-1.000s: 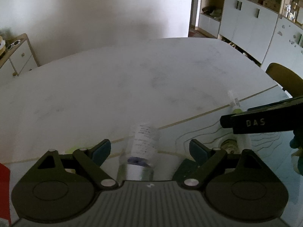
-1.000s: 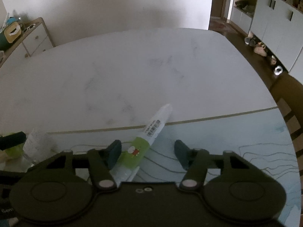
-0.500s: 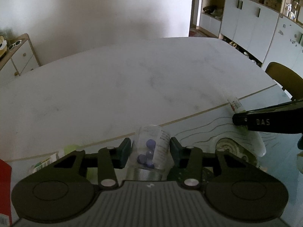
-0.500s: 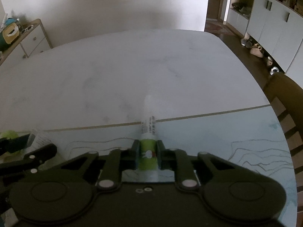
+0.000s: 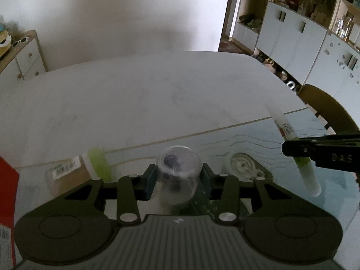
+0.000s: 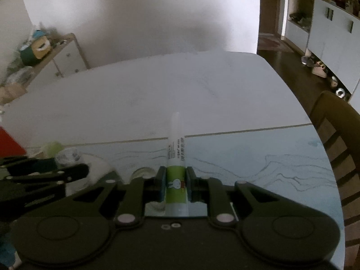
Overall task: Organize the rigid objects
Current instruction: 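Carry the clear cup and marker with both tools over the shoebox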
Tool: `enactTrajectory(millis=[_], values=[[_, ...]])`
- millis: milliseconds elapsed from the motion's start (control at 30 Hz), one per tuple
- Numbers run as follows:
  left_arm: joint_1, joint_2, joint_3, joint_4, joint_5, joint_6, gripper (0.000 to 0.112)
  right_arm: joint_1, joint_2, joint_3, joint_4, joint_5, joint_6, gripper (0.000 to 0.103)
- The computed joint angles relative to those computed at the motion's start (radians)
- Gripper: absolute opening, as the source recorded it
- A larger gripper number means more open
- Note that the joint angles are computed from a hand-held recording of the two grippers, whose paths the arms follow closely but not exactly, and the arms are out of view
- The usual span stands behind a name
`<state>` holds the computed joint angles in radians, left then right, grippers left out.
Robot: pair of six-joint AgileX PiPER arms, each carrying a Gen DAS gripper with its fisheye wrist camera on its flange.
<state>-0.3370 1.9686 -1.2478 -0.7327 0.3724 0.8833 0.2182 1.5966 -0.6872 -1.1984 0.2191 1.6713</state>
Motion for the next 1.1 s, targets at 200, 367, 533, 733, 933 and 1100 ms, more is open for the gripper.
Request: enactTrajectory(millis=[200, 367, 533, 733, 933, 1100], values=[[0.043, -0.093, 0.095, -0.115, 0.044, 0.113, 0.04, 0.072, -0.141, 0.065, 0.169, 0.024, -0.166, 0.016], [0.096, -0.175, 0.165, -0.166, 0.091, 0.181, 0.04, 0.149, -0.208, 0.085, 0.3, 0.05, -0.259, 0.016], [0.168, -0.248, 0.197, -0.151, 0.162, 0.176, 0.04, 0.261, -0.231, 0.056, 0.371, 0.11, -0.285, 0.016], [0.295, -0.32, 0.206, -0.129, 0.278, 0.182, 0.04, 0.389, -0.209, -0.026, 0.398, 0.18, -0.272, 0.016], [0.441, -0.345, 0.18, -0.143, 0.375, 0.236, 0.04, 0.492, -0.137, -0.154, 0.39, 0.228, -0.25, 0.016], [0.582, -0.34, 0.129, -0.184, 0.442, 0.306, 0.04, 0.553, -0.036, -0.299, 0.404, 0.271, -0.266, 0.016]])
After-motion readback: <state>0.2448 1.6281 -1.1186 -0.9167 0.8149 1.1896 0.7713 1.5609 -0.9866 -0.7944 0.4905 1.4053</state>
